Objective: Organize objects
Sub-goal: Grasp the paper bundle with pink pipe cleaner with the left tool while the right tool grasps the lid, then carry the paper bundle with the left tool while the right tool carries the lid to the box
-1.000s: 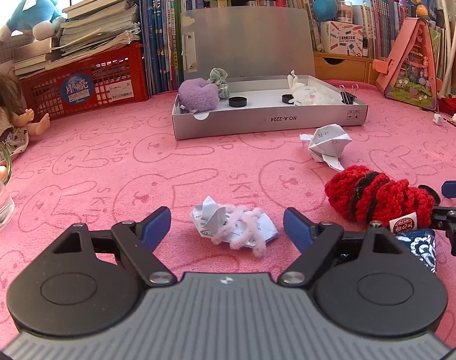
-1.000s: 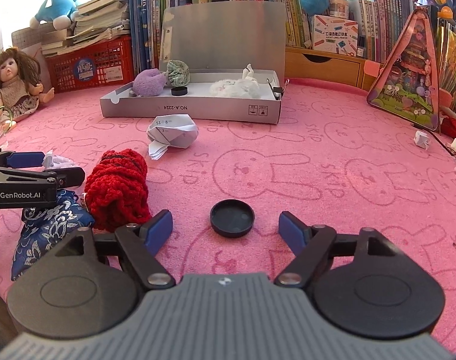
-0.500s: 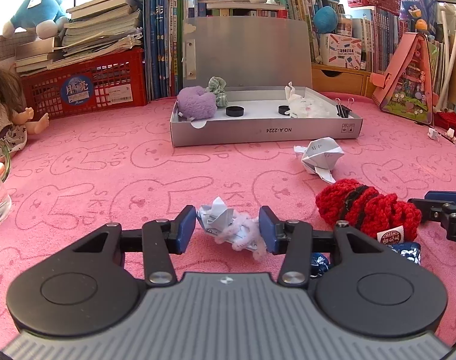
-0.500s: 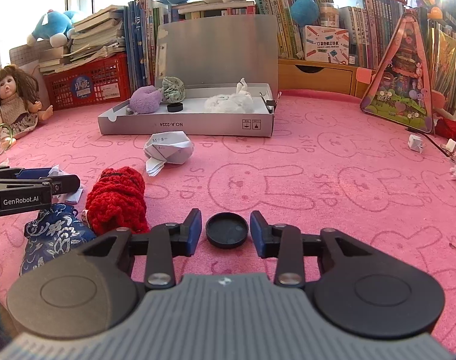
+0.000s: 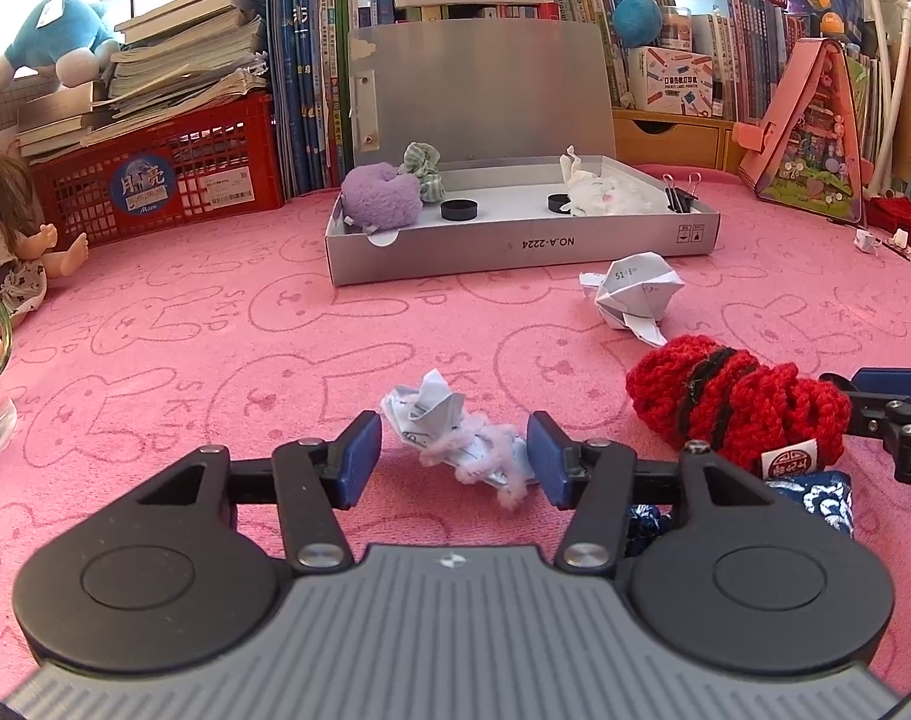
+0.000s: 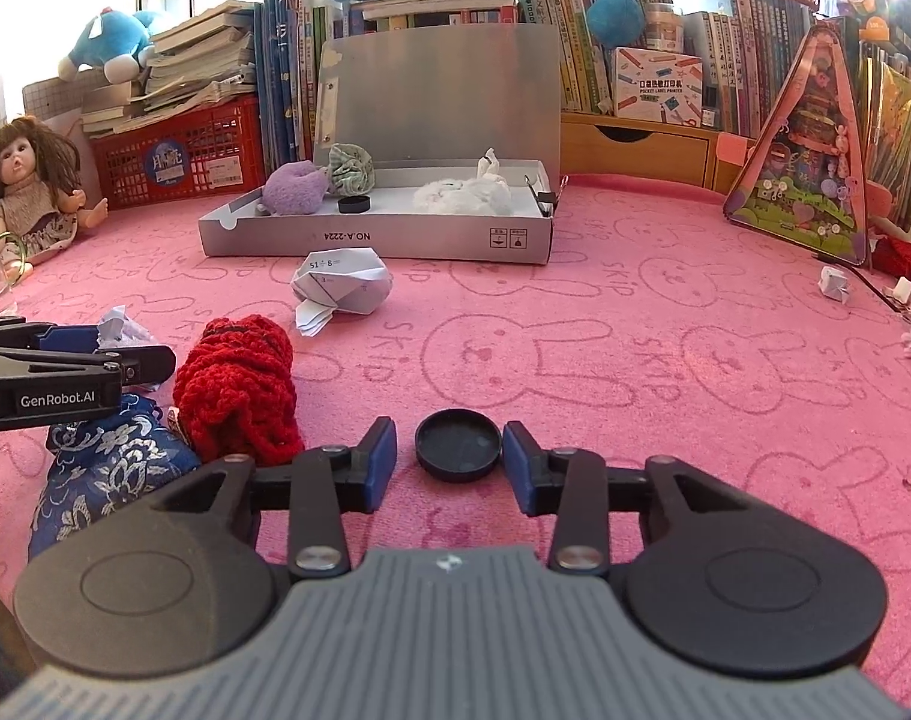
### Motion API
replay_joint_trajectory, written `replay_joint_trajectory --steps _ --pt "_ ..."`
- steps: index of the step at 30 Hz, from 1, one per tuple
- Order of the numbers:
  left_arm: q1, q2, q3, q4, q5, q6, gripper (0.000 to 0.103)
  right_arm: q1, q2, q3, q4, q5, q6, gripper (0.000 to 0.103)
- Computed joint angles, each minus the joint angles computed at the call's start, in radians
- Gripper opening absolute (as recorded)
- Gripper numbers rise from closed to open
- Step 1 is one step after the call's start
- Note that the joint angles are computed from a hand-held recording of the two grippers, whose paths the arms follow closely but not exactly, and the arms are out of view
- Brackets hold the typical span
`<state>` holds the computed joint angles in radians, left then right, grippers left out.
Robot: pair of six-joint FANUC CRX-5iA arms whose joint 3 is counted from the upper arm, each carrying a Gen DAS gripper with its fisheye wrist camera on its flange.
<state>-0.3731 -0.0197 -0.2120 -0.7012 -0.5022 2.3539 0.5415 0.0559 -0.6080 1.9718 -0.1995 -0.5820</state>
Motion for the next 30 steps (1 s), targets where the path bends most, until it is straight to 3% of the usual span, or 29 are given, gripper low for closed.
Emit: replay_joint_trajectory --steps 1,3,6,13,15,18,19,24,27,30 --pt "0.014 -0.005 -0.012 0.036 0.026 -0.030 0.045 -0.001 0.000 0.001 -0.004 0.003 -0.002 0.041" --pt "0.019 -0.008 -0.019 0.062 0.043 -0.053 0.037 -0.001 -0.001 0.001 -0.020 0.005 -0.001 0.037" --pt "-0.009 -0.001 -0.001 0.014 0.016 -0.021 0.034 -0.013 -0.003 0.005 -0.005 0.018 -0.026 0.037" --pt "0.002 -0.013 -0.005 0.023 0.032 -0.007 0.032 -0.032 -0.005 0.011 0.043 0.023 -0.066 0.037" --pt "-0.022 -0.010 0.008 -0.045 0.005 0.053 0.041 -0.028 -0.002 0.012 0.022 0.022 -0.050 0.037" --pt "-0.053 -0.003 0.024 -0.114 -0.046 0.094 0.075 -0.013 0.001 0.009 -0.023 0.012 -0.007 0.037" --pt "-0.058 -0.007 0.020 -0.134 -0.044 0.090 0.079 -0.011 0.001 0.009 -0.031 0.011 0.000 0.038" --pt "-0.035 -0.017 -0.002 -0.090 -0.013 -0.048 0.081 0.008 0.006 0.009 -0.086 -0.005 0.047 0.041" --pt "0.012 -0.019 -0.021 0.006 0.039 -0.144 0.081 0.015 0.007 0.008 -0.099 -0.013 0.062 0.041" --pt "0.074 -0.017 -0.057 0.183 0.104 -0.304 0.076 0.019 0.008 0.008 -0.104 -0.019 0.071 0.041"
